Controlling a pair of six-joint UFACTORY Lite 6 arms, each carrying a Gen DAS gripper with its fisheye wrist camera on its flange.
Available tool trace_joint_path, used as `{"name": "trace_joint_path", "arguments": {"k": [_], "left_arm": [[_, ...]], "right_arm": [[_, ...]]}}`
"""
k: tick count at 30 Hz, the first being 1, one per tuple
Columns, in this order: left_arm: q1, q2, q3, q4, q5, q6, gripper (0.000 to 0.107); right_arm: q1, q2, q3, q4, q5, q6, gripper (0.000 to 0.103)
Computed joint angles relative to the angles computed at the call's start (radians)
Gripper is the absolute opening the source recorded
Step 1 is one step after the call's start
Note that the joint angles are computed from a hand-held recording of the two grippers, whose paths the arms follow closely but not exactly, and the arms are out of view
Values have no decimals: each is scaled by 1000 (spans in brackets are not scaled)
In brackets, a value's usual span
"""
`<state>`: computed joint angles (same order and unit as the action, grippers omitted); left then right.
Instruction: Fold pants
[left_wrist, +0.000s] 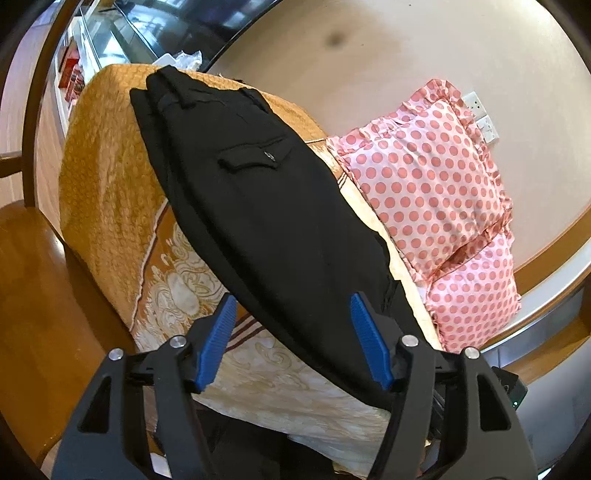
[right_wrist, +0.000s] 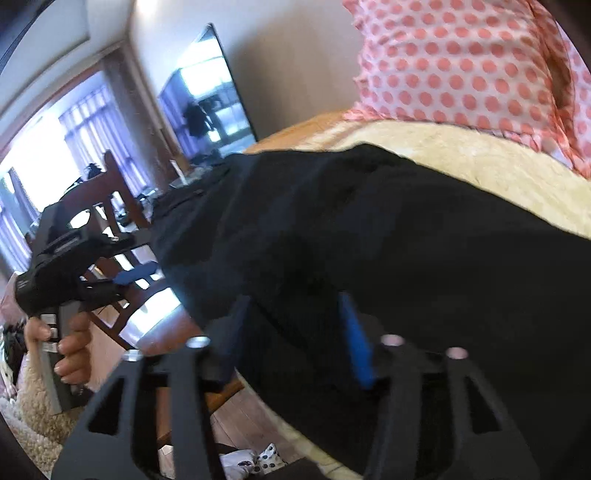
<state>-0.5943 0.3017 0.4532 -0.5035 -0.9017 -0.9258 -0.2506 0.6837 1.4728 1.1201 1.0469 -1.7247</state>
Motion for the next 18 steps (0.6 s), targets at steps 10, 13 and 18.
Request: {"name": "trace_joint_path", "arguments": {"k": [10,13,18], "left_arm": [[10,-1,6,34,-6,-32,66],[15,0,6,44,-5,-41,66],[37,-6,18,70,17,-57,67]], "right_arm": [[19,-71,-121,-5,36,-125,77],[8,-12,-56,-29,56,-55,77],[-7,-10,-60,-22,59,-41,77]]}}
